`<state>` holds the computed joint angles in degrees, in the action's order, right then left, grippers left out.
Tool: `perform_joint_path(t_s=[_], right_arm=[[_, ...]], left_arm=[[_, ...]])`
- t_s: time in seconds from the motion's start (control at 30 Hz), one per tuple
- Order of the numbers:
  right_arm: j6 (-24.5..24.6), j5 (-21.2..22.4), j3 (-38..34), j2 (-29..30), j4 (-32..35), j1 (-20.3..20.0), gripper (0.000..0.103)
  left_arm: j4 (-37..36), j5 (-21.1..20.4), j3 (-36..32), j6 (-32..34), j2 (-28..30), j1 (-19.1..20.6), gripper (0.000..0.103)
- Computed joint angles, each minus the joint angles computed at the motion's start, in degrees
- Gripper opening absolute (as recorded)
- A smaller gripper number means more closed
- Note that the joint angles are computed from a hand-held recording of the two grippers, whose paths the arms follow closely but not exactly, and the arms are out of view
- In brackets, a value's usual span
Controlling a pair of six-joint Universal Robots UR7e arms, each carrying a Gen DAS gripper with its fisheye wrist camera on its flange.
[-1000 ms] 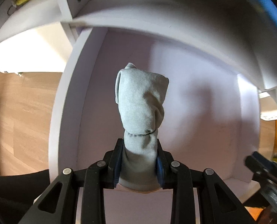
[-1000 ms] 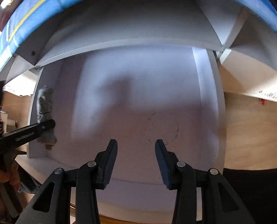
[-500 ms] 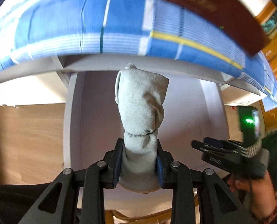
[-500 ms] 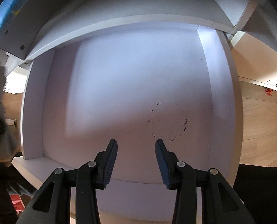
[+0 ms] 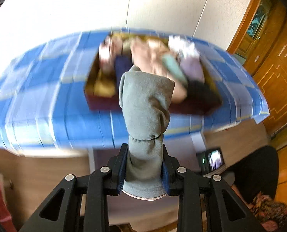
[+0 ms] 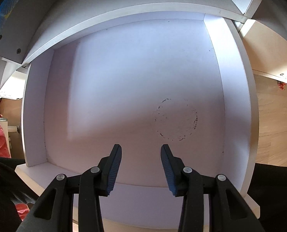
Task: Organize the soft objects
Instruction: 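Lower the grey-green sock into the gold box and open the left gripper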
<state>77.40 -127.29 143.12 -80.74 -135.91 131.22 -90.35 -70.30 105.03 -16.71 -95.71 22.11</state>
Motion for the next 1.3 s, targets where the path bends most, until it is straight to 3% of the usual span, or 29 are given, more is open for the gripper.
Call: perform_joint_path(t_s=[0.13,0.27,0.47,0.67,1.03,1.13,1.2,1.3], right_arm=[[0.01,0.14,0.39,-0.31,-0.99,0.09,0.042],[0.39,0.38,1.02,-1.28,-1.95,0.17,0.042],[1.3,0.76,2.32,-2.87,-4.13,0.0,0.043],[0.45,0.68,2.35,-2.77,-5.69,0.27,0.043],[0.27,0.86,2.43,-1.73,-7.95,0.71,0.043],[0.41,0.65,2.55,-2.01,-7.89,0.92,0.043],[0.49,0.47,2.6,-2.11,-7.78,0.93,0.043],[0.66,0.59,2.19,-1.86,-7.08,1.12,0.043]], left_arm=[[-3.01,3.6,-4.29,2.86,5.15,-0.79,0.031],[-6.26,7.38,-8.19,5.21,11.57,0.82,0.031],[-7.39,13.25,-10.09,5.37,18.51,3.45,0.031],[-6.4,15.45,-9.42,4.61,21.67,5.46,0.031],[-3.89,9.21,-8.47,4.36,23.56,6.75,0.03],[-3.43,9.99,-8.41,3.89,22.91,6.41,0.04],[-4.22,10.56,-8.09,2.4,21.66,5.94,0.058],[-6.89,11.62,-6.69,1.28,18.87,4.74,0.068]])
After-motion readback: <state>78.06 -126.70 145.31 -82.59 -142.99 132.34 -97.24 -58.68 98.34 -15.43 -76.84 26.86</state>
